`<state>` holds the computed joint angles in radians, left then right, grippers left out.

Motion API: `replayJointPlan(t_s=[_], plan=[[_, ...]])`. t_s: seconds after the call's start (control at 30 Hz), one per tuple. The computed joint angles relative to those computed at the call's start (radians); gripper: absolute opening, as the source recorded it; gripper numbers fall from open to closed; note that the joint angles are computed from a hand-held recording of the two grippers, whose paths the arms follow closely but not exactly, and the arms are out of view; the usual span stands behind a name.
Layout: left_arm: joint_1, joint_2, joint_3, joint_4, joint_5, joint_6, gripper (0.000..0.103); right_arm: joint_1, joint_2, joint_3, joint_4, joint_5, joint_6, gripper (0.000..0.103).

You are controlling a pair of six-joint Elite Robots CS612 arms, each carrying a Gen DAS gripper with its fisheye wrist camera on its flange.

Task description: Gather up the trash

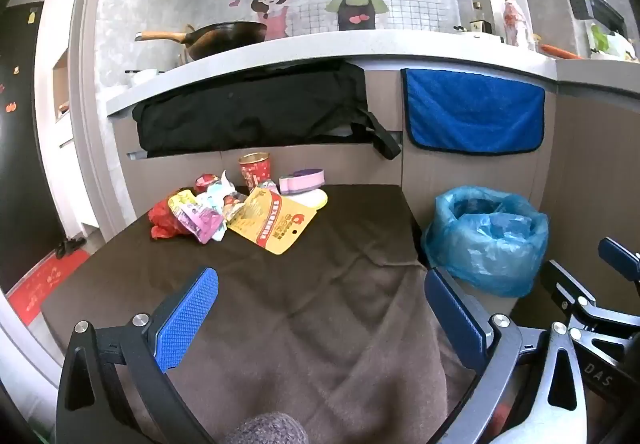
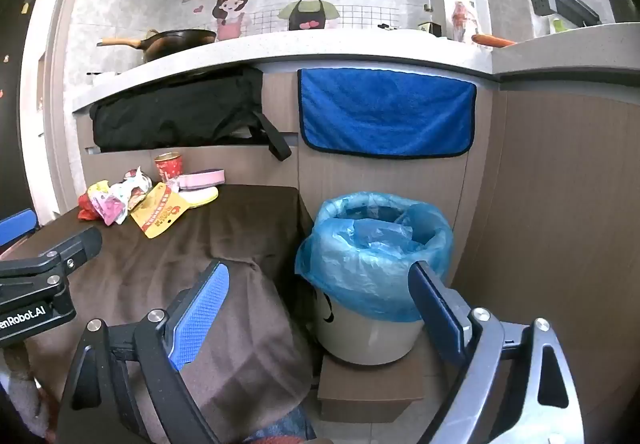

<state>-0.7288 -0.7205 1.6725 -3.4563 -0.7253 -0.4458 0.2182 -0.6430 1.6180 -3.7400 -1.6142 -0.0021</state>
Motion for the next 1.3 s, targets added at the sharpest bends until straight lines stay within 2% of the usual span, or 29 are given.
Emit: replayJointPlan(t_s=[1.3], plan=[[-0.011,0.001,-0.011,0.006,0.0,0.003,0.102,-0.003,-0.005,0.015,-0.032,-0.005,0.011,0.089]])
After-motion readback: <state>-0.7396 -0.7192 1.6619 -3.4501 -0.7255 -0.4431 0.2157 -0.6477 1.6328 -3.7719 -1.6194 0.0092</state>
